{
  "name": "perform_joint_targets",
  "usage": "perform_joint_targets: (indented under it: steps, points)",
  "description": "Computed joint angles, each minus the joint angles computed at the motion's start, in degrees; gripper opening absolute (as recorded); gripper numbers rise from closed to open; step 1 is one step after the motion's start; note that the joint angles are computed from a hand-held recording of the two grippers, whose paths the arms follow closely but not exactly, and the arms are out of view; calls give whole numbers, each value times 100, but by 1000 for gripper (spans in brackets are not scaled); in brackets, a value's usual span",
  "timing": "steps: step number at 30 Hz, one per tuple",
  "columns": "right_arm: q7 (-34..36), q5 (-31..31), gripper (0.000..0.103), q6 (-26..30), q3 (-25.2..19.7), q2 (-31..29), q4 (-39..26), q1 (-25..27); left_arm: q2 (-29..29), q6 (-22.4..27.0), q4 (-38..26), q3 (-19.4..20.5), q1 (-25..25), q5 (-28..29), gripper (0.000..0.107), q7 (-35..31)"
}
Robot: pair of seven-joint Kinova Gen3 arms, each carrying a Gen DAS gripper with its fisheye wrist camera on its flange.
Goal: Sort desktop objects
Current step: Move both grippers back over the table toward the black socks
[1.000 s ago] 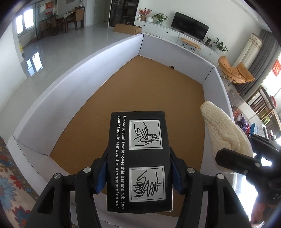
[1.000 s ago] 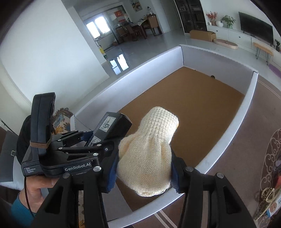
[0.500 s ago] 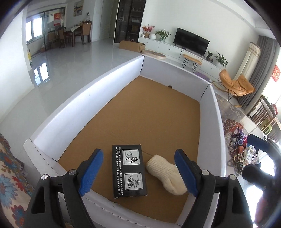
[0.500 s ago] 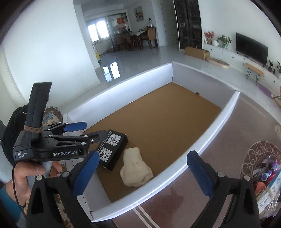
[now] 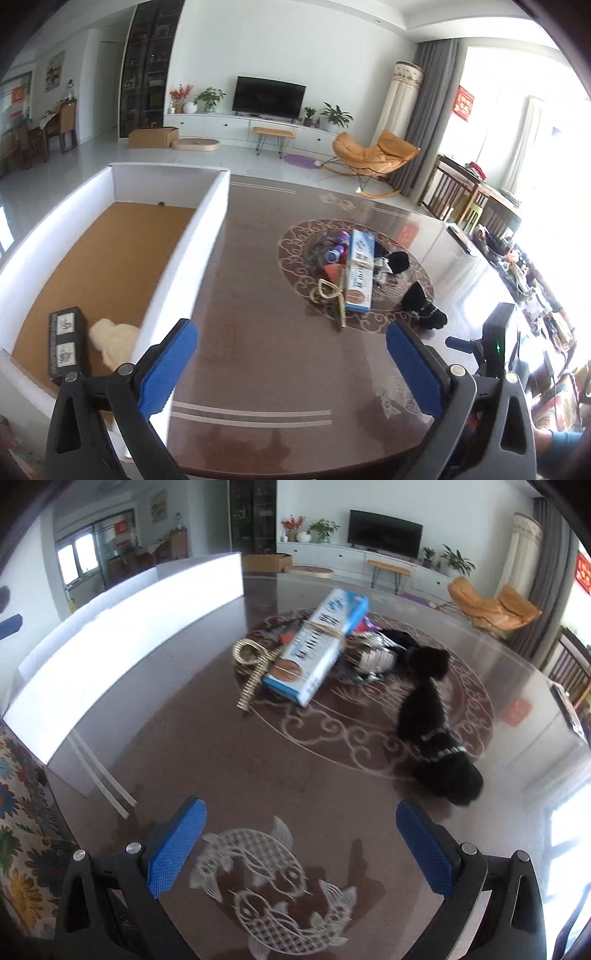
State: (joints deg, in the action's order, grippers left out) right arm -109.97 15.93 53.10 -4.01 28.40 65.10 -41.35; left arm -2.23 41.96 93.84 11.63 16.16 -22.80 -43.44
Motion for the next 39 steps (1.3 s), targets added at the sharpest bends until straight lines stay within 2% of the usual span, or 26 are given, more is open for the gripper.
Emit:
perform_joint_targets:
  steps: [3, 7, 10, 13, 18, 21, 27, 32, 39]
  points:
    - [-140, -21, 103, 313, 133, -100, 211, 220, 682, 213, -379, 81, 256, 36, 103, 148]
    - [110, -261, 103, 503, 50, 32, 19, 636, 1491, 240, -671, -136, 513, 248, 103, 315]
    - [347, -528, 103, 572, -7, 279, -327, 913, 1950, 369, -963, -428, 899, 27, 103, 481]
    - [541, -598, 103, 593, 41, 593, -790, 1005, 2325, 520, -1362, -635, 1070, 45, 103, 307]
    - [895, -751, 103, 278, 113, 993, -1322, 1183, 3018, 1077, -2253, -961, 1326, 48, 103, 34]
    - [991, -874, 103, 372, 144, 1120, -1588, 1252, 3361, 1307, -2690, -1133, 1503, -107, 103, -205]
    - [859, -870, 103, 424, 267, 1254, -1811, 1209, 3671, 1284, -3219, -1148, 1396, 128, 103, -818]
    - [851, -853, 103, 502, 305, 1327, -1947, 1170, 3660, 1195, -3165, -1358, 1565, 88, 103, -621]
    - [756, -799, 103, 422, 312, 1276, -1813, 1099, 3694, 1253, -3289, -1342, 1514, 146, 103, -692]
